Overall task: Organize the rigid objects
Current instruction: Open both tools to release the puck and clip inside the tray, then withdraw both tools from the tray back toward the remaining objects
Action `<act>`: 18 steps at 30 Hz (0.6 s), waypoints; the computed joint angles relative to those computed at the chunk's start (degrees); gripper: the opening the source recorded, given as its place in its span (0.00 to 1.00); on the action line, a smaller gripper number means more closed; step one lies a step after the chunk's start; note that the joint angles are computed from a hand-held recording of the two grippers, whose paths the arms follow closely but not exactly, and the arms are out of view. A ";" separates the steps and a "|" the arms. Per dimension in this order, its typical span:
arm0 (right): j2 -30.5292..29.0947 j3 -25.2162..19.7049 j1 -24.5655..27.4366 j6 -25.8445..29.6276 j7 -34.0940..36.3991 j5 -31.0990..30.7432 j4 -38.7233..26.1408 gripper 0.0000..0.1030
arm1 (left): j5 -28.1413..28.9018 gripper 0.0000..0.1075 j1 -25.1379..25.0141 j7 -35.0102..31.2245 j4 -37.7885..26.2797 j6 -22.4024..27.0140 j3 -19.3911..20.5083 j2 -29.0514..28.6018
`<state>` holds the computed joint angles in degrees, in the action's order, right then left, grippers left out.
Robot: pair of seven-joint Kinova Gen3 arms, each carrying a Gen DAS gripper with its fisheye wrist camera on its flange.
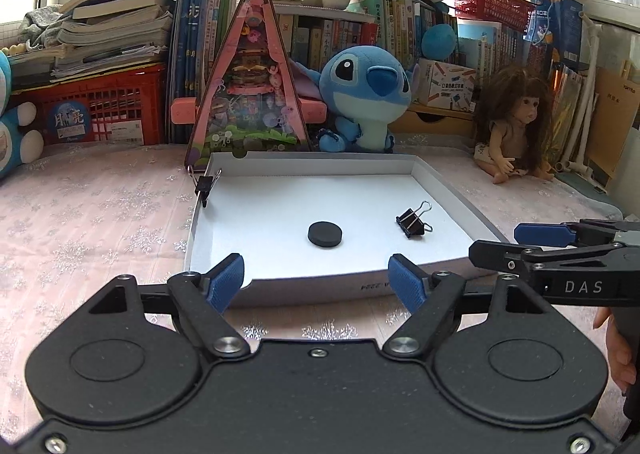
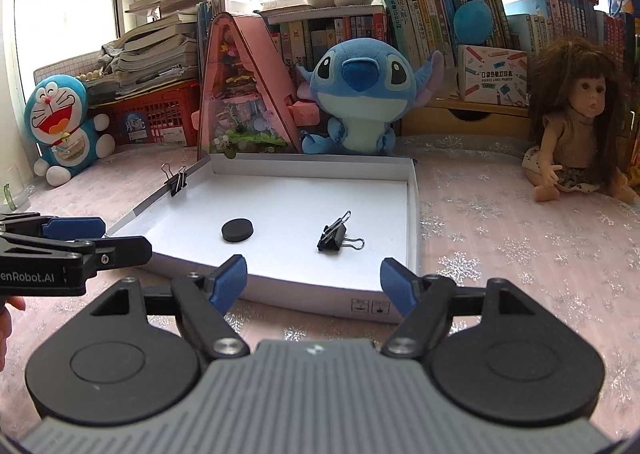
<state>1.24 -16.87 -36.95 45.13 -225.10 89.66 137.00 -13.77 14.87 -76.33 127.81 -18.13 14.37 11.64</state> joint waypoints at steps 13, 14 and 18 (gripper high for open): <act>1.37 -6.18 -10.46 13.37 -4.93 -7.50 5.96 0.82 | 4.58 0.72 1.14 -10.37 14.70 -14.40 -4.99 -4.36; 1.67 -6.60 -11.41 14.29 -5.63 -8.00 6.52 0.83 | 4.80 0.72 1.04 -10.89 15.45 -15.10 -5.16 -4.33; 2.43 -7.50 -14.35 16.11 -7.18 -10.23 7.95 0.84 | 3.37 0.72 -0.35 -11.76 17.40 -16.14 -5.63 -3.96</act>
